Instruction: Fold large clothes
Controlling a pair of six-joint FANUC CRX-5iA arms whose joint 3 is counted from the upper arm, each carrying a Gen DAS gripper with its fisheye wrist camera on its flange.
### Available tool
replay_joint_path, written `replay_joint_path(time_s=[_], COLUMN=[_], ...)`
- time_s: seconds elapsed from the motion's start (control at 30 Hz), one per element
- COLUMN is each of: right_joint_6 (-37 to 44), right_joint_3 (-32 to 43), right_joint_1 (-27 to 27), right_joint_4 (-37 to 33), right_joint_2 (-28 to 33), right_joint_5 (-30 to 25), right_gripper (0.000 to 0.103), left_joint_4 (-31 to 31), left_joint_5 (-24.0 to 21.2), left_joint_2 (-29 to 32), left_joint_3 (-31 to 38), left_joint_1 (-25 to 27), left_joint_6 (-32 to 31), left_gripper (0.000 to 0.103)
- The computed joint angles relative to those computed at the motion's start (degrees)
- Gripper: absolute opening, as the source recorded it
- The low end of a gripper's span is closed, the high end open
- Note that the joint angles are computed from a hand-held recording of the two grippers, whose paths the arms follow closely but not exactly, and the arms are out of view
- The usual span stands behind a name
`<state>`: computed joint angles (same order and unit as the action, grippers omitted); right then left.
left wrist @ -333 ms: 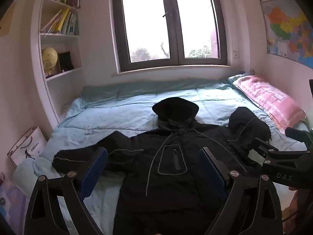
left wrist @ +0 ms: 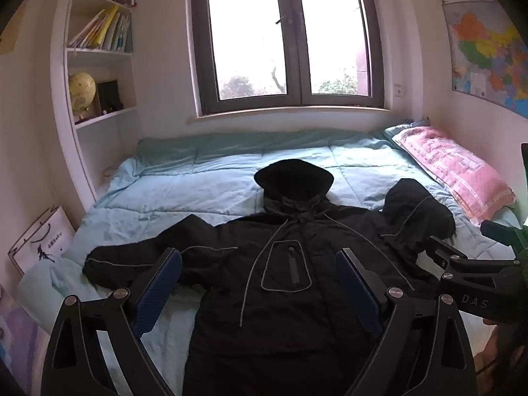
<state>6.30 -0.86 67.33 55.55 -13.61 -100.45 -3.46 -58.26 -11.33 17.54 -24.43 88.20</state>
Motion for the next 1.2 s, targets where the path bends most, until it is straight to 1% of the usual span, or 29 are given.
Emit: replay_joint_path(time_s=[0.03, 0.1, 0.13, 0.17, 0.2, 0.37, 0.47, 0.57, 0.6, 0.7, 0.83, 0.97, 1.2], right_joint_6=[-0.13, -0.01, 0.01, 0.02, 0.3, 0.74, 0.97, 1.11, 1.17, 1.03, 0.52, -0.06, 0.18], right_joint_3=[-0.3, -0.71, -0.94, -0.18, 1.13, 1.46, 1.38, 1.37, 1.38, 1.36, 0.97, 0.41, 0.53], right_joint_1=[0.48, 0.75, 0.98, 1.35, 1.46, 1.75, 1.87, 1.81, 1.79, 1.73, 1.62, 1.49, 1.36], right_joint_4=[0.33, 0.41, 0.41, 0.6, 0.83, 0.99, 0.93, 0.59, 0.5, 0.52, 0.32, -0.1, -0.45], right_joint_2=[-0.05, -0.47, -0.74, 0.43, 2.2, 2.73, 2.85, 2.86, 2.87, 2.91, 2.54, 1.88, 1.98], right_joint_5=[-0.4, -0.72, -0.88, -1.29, -1.61, -1.94, -1.99, -1.79, -1.78, -1.82, -1.48, -1.05, -0.61], right_gripper=[0.103, 0.103, 0.103, 0.103, 0.103, 0.103, 0.103, 0.103, 0.103, 0.103, 0.103, 0.103, 0.103], left_joint_4=[0.04, 4.13, 5.14, 5.59, 5.71, 5.02, 6.4, 6.11, 7.08, 7.14, 12.05, 11.47, 12.72], left_joint_5=[-0.32, -0.03, -0.08, -0.08, 0.02, 0.58, 0.97, 0.94, 1.03, 0.93, 2.86, 3.2, 2.81], left_joint_2=[0.23, 0.01, 0.05, 0.18, 0.11, -0.26, -0.67, -0.65, -0.68, -0.45, -1.41, -1.41, -1.01], left_joint_3=[0.21, -0.88, -1.07, -1.08, -1.17, -1.57, -2.39, -2.52, -2.76, -2.51, -4.69, -4.71, -5.21], left_joint_1=[-0.23, 1.85, 2.1, 2.14, 2.16, 1.58, 2.4, 2.01, 2.78, 2.61, 4.61, 4.5, 5.19], left_joint_6=[0.32, -2.42, -2.76, -2.85, -2.93, -2.07, -3.06, -2.83, -3.81, -3.79, -6.78, -6.22, -6.24], left_gripper=[0.095, 0.095, 0.095, 0.095, 0.095, 0.095, 0.095, 0.095, 0.095, 0.095, 0.095, 0.095, 0.095])
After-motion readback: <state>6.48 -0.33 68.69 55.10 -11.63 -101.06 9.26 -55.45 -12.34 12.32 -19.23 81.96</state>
